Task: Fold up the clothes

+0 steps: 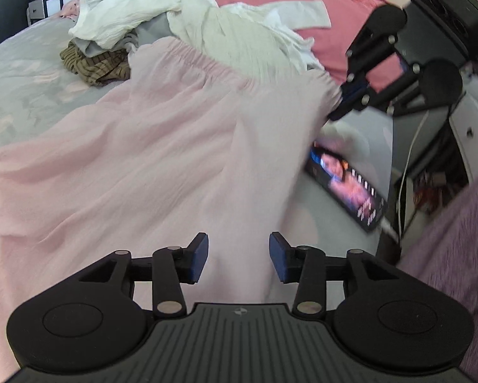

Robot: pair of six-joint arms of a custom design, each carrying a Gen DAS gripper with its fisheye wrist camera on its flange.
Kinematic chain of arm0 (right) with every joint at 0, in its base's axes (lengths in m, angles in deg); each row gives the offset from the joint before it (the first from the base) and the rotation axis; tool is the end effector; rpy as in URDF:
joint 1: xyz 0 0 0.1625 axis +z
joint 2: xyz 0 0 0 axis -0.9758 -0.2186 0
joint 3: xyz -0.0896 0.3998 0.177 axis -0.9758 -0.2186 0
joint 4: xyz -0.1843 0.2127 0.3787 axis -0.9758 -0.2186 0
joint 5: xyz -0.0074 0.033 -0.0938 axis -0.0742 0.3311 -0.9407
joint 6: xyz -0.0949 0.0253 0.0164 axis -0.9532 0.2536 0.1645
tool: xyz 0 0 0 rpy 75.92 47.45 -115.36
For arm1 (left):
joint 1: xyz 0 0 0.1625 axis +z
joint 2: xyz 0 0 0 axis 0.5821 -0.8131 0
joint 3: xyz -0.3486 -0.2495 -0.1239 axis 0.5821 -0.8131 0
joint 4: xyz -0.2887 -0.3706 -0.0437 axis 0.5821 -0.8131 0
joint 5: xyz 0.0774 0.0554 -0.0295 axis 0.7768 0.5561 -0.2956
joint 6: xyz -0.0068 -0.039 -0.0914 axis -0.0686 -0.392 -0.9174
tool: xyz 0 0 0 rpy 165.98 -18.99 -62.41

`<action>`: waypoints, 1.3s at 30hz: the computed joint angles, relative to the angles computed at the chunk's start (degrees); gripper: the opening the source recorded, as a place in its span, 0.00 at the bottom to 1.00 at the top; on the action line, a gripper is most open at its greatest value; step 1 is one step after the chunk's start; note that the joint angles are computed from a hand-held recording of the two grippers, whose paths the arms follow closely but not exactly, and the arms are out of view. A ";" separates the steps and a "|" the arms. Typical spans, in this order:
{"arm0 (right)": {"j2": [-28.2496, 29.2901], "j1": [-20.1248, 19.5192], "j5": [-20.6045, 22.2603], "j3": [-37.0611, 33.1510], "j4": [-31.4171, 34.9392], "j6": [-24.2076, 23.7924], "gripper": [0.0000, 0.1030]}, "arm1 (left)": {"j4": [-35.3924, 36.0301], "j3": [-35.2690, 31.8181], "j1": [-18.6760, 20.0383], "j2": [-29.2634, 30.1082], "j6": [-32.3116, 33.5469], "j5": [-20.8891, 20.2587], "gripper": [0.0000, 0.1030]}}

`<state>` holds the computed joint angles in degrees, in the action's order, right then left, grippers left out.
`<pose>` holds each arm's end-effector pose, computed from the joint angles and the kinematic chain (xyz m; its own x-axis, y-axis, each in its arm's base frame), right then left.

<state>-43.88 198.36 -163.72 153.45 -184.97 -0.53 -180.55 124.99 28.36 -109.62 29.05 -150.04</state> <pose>0.3386 -0.4408 0.1523 -0.2817 -0.7094 0.6461 -0.7718 0.5676 0.2867 -0.0781 -0.5174 0.3539 -0.3602 0.9102 -0.2046 0.9120 0.3897 0.1279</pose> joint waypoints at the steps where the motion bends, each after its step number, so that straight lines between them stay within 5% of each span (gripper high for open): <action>1: -0.37 0.36 -1.08 -0.82 5.07 1.14 0.03 | 0.86 -0.33 0.29 -0.75 0.63 1.22 0.40; 9: 3.22 0.95 -11.06 -6.25 40.36 10.49 0.00 | 3.00 -5.61 5.57 -3.91 -2.43 7.92 0.40; 11: 2.63 0.61 -10.55 -4.97 37.30 11.34 0.00 | 3.12 -6.94 6.91 -4.71 -3.34 9.03 0.40; 16: -1.03 1.14 -6.52 0.37 17.11 8.50 0.06 | 3.61 -9.14 9.90 -7.05 -3.05 10.80 0.41; 19: -2.13 0.55 -4.46 2.29 12.78 9.85 0.28 | 3.60 -10.07 11.69 -8.70 -2.45 11.35 0.41; 27: 2.61 -0.12 -8.30 4.00 3.81 7.24 0.32 | 2.28 -12.16 14.97 -12.53 0.67 14.74 0.45; 30: 2.48 -0.49 -6.45 2.54 6.65 8.23 0.29 | 1.38 -12.72 16.08 -13.44 2.27 17.40 0.46; 34: 3.37 0.16 -10.55 -1.49 19.44 13.68 0.31 | 0.00 -14.90 18.14 -12.56 0.60 20.33 0.47; 39: 2.93 0.79 -11.60 -5.56 26.57 18.79 0.34 | -4.16 -19.59 19.89 -9.30 -1.61 19.01 0.47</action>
<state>-40.95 199.15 -175.32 147.89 -158.40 18.26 -184.72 105.40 48.26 -118.92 27.44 -131.03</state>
